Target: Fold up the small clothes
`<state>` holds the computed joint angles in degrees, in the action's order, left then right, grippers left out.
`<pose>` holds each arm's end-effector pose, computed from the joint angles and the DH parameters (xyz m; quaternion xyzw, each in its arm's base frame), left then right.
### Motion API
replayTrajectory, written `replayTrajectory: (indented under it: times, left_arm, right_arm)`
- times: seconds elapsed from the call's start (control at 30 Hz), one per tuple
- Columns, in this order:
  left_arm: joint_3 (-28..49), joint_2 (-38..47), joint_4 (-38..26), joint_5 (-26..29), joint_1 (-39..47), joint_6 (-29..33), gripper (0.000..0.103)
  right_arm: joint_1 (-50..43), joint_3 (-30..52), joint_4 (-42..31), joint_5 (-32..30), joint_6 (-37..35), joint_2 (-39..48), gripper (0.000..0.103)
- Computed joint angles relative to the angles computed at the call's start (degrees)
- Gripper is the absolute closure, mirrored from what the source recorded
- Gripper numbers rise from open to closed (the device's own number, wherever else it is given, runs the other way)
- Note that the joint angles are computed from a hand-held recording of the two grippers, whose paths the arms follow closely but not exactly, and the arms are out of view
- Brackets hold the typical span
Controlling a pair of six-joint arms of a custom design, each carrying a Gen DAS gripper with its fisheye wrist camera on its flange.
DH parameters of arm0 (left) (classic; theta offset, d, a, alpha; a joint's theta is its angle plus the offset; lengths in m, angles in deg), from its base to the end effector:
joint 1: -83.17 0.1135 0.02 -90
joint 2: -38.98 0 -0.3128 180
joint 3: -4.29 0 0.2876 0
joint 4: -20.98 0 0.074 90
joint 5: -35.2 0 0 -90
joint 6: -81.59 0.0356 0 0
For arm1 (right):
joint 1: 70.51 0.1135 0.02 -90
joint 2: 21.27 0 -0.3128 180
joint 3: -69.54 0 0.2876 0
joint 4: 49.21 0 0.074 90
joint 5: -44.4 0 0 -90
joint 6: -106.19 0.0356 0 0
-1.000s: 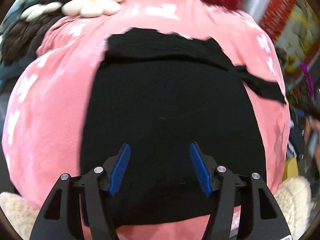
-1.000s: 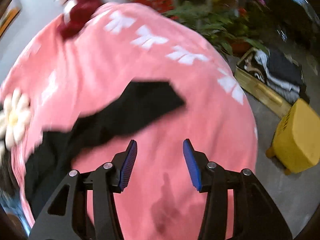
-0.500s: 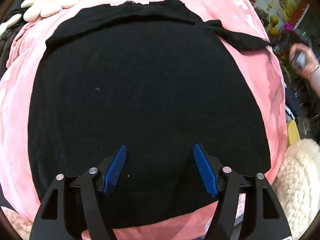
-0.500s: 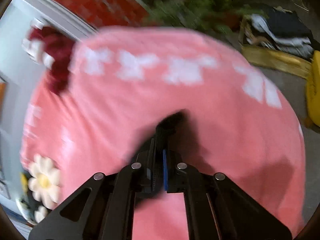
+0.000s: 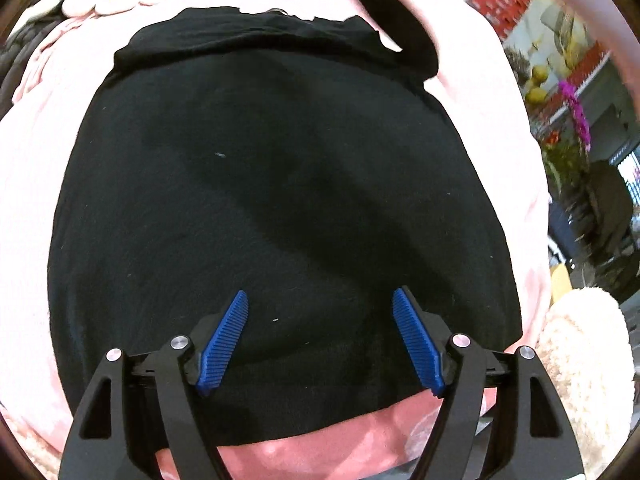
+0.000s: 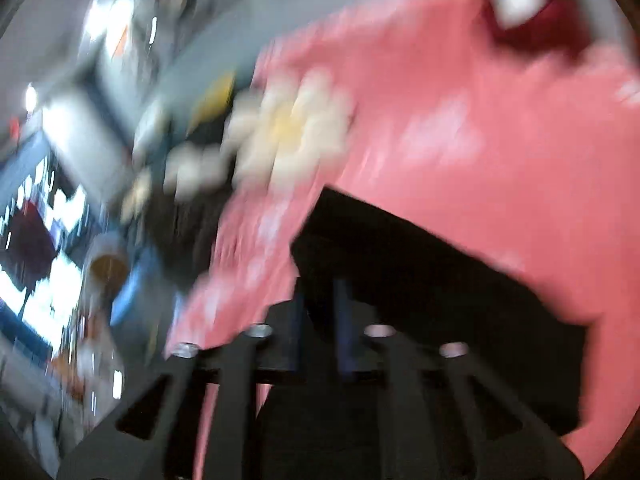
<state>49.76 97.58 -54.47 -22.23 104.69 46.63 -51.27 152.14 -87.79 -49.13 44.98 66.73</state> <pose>0.1370 0.0334 0.2112 0.2801 0.9180 -0.2127 0.1830 0.3526 0.1254 0.3230 0.0646 0.9178 0.1849 0.3453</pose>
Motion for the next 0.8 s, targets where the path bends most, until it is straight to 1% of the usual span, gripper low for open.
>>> replayTrajectory:
  times: [0.03, 0.07, 0.1, 0.17, 0.23, 0.27, 0.3, 0.37, 0.4, 0.47, 0.5, 0.53, 0.57, 0.6, 0.63, 0.7, 0.77, 0.8]
  left_arm:
    - [0.5, 0.8, -0.4, 0.2, 1.5, 1.4, 0.031]
    - [0.9, 1.7, -0.7, 0.3, 3.0, 2.6, 0.031]
    - [1.6, 3.0, -1.2, 0.7, 5.0, 4.3, 0.031]
    - [3.4, 6.0, -2.6, 2.3, 8.2, 7.0, 0.031]
    - [5.9, 10.0, -2.7, 3.8, 10.4, 6.5, 0.031]
    - [7.0, 11.4, -2.2, 4.3, 10.5, 4.9, 0.031]
    - [8.4, 12.7, -1.3, 5.2, 10.0, 2.2, 0.031]
    - [12.5, 16.3, 1.0, 7.9, 8.0, -5.1, 0.031]
    - [15.4, 18.7, 2.5, 9.9, 6.4, -9.6, 0.031]
    - [19.9, 21.9, 6.1, 11.4, 3.6, -17.4, 0.031]
    - [22.3, 23.7, 8.5, 11.4, 2.0, -21.9, 0.031]
    - [24.8, 25.6, 12.0, 11.1, -0.4, -27.0, 0.031]
    - [26.3, 26.8, 14.8, 10.2, -2.3, -30.4, 0.031]
    - [28.4, 28.5, 18.2, 7.9, -4.9, -34.8, 0.031]
    - [29.7, 29.7, 19.7, 7.2, -6.3, -36.9, 0.031]
    - [32.6, 32.7, 22.5, 5.6, -9.2, -41.3, 0.031]
    - [35.7, 36.6, 25.3, 2.1, -12.6, -46.6, 0.031]
    - [37.8, 39.3, 26.1, 0.1, -14.4, -48.9, 0.031]
  right_arm:
    - [2.2, -1.0, 0.6, 1.2, 0.7, 1.5, 0.068]
    - [3.8, -3.7, 3.4, 1.1, 2.1, 1.0, 0.068]
    - [5.1, -7.9, 6.4, 1.2, 4.5, -1.4, 0.069]
    - [5.9, -14.1, 7.9, 3.1, 7.5, -6.6, 0.069]
    - [5.3, -20.3, 4.5, 8.8, 8.8, -14.5, 0.069]
    - [4.4, -22.8, 0.3, 12.9, 8.9, -18.9, 0.068]
    - [3.1, -24.0, -3.1, 15.1, 8.5, -21.8, 0.068]
    - [-0.2, -27.3, -10.4, 19.3, 7.9, -28.5, 0.066]
    - [-1.4, -28.3, -12.4, 19.6, 7.9, -30.5, 0.066]
    - [-6.7, -31.6, -16.4, 19.0, 7.1, -35.8, 0.066]
    - [-10.7, -33.5, -15.9, 17.0, 4.8, -37.4, 0.066]
    - [-12.2, -34.2, -16.5, 16.5, 4.2, -38.3, 0.067]
    - [-13.4, -35.0, -16.9, 16.5, 3.7, -39.3, 0.067]
    - [-15.3, -36.1, -16.4, 15.8, 2.3, -40.0, 0.067]
    - [-16.4, -36.2, -16.0, 15.5, 1.5, -39.8, 0.067]
    - [-18.7, -37.1, -13.4, 15.3, -0.1, -38.6, 0.062]
    - [-20.2, -37.8, -9.5, 14.9, -0.9, -35.9, 0.062]
    - [-21.8, -38.4, -8.4, 13.4, -1.9, -35.9, 0.062]
